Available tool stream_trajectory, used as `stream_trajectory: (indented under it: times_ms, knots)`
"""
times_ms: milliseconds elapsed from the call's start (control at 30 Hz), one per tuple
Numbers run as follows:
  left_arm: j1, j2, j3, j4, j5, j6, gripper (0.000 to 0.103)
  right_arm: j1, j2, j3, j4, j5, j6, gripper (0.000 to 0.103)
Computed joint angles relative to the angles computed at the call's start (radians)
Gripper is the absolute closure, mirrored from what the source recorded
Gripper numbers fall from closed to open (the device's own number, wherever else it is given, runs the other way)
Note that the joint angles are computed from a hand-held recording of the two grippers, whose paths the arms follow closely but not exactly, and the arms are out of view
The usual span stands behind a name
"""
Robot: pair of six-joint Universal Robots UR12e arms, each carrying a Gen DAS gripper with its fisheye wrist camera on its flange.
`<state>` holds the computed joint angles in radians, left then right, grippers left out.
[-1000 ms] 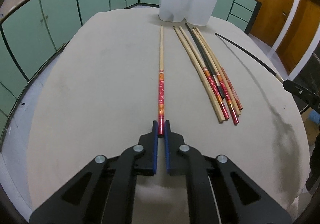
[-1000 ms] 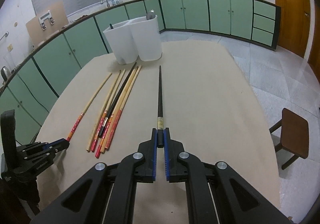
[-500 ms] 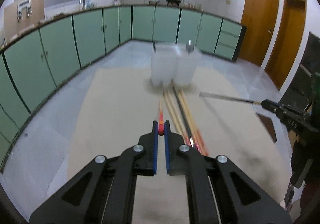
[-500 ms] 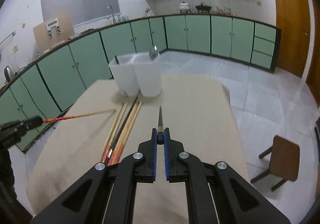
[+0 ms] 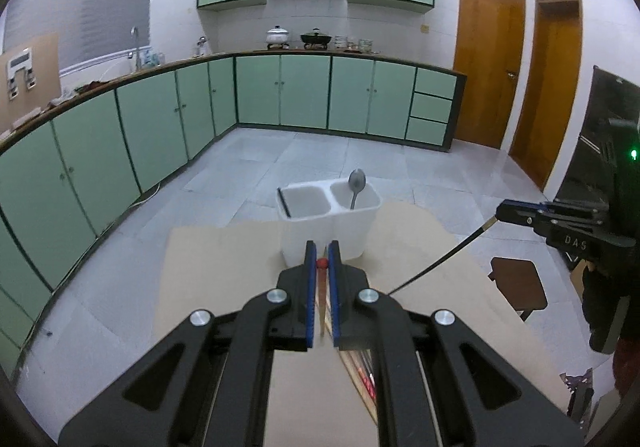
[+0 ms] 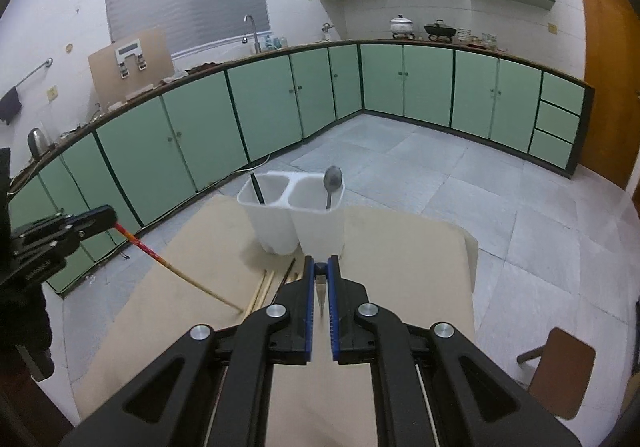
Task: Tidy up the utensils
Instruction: 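Carry both chopsticks over the white caddy and lower them into it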
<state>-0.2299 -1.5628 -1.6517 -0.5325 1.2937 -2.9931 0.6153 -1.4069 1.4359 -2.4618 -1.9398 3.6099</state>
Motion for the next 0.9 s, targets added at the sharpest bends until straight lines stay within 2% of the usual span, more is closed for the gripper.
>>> stream_trajectory:
  times_ms: [267,433,567,700,900]
  knots:
    - [-0.006,-0.028,0.048,0.034,-0.024,-0.001,0.098,-0.025,0.008,-0.057,-0.001,0.054,-0.06,0.097]
    - [-0.003,-0.036,0.087,0.093,-0.063,-0.021,0.098,-0.045,0.003,-0.092,-0.061,0.101,-0.088,0.097]
    - [-0.005,-0.049,0.118,0.173,-0.07,-0.049,0.098,-0.038,0.023,-0.146,-0.088,0.034,-0.144,0.097]
    - [-0.016,-0.083,0.166,0.229,-0.064,-0.077,0.098,-0.047,0.057,-0.201,-0.078,0.022,-0.163,0.097]
    - [-0.043,-0.164,0.25,0.243,-0.022,-0.091,0.098,-0.071,0.118,-0.263,-0.033,0.049,-0.158,0.097]
